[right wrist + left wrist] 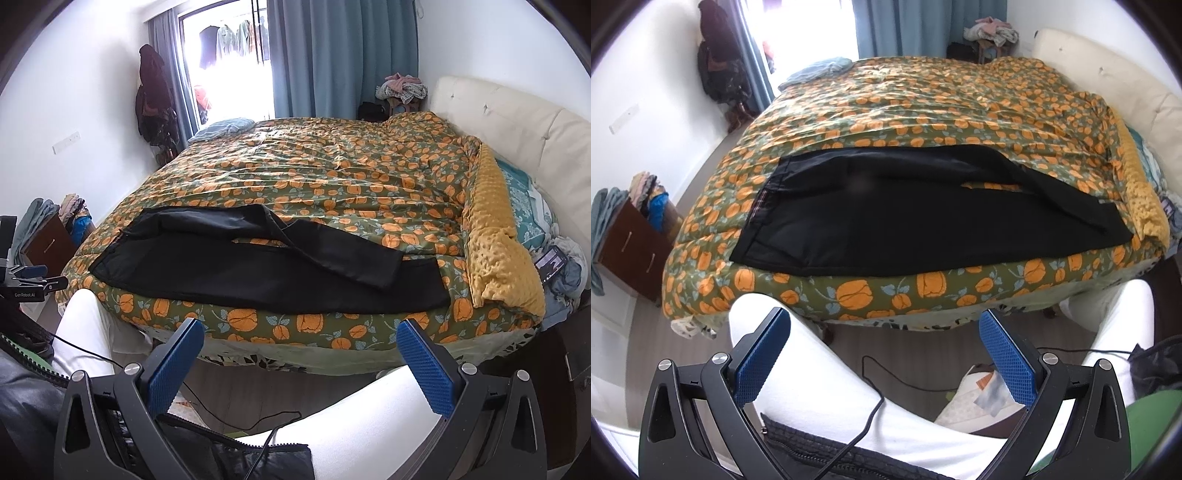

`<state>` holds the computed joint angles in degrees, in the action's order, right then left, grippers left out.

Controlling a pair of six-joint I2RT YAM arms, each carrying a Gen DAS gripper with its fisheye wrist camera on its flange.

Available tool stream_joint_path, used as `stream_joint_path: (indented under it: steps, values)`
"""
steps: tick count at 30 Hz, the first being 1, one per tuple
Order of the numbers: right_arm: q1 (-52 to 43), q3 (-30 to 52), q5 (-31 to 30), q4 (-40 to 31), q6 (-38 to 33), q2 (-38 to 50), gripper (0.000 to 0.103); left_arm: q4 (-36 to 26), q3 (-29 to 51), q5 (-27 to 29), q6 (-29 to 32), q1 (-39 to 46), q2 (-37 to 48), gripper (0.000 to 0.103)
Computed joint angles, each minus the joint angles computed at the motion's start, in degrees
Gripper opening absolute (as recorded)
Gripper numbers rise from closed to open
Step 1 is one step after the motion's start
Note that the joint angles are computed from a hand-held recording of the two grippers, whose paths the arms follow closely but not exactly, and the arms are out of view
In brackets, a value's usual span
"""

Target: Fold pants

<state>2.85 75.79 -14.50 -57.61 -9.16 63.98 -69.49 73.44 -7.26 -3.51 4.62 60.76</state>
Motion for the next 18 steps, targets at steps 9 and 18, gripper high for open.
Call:
stream_joint_path:
  steps: [9,18]
  values:
    - [2.2,0.15,0.77,-0.2,-0.63,0.24,0.103,0.01,0.24,-0.11,-0.08,-0.94,0.48,0.102]
    - [2.64,0.66,0.67,-0.05,-0.43,0.67,0.103,0.17,0.11,-0.2,-0.53,-1.6,0.63,0.102]
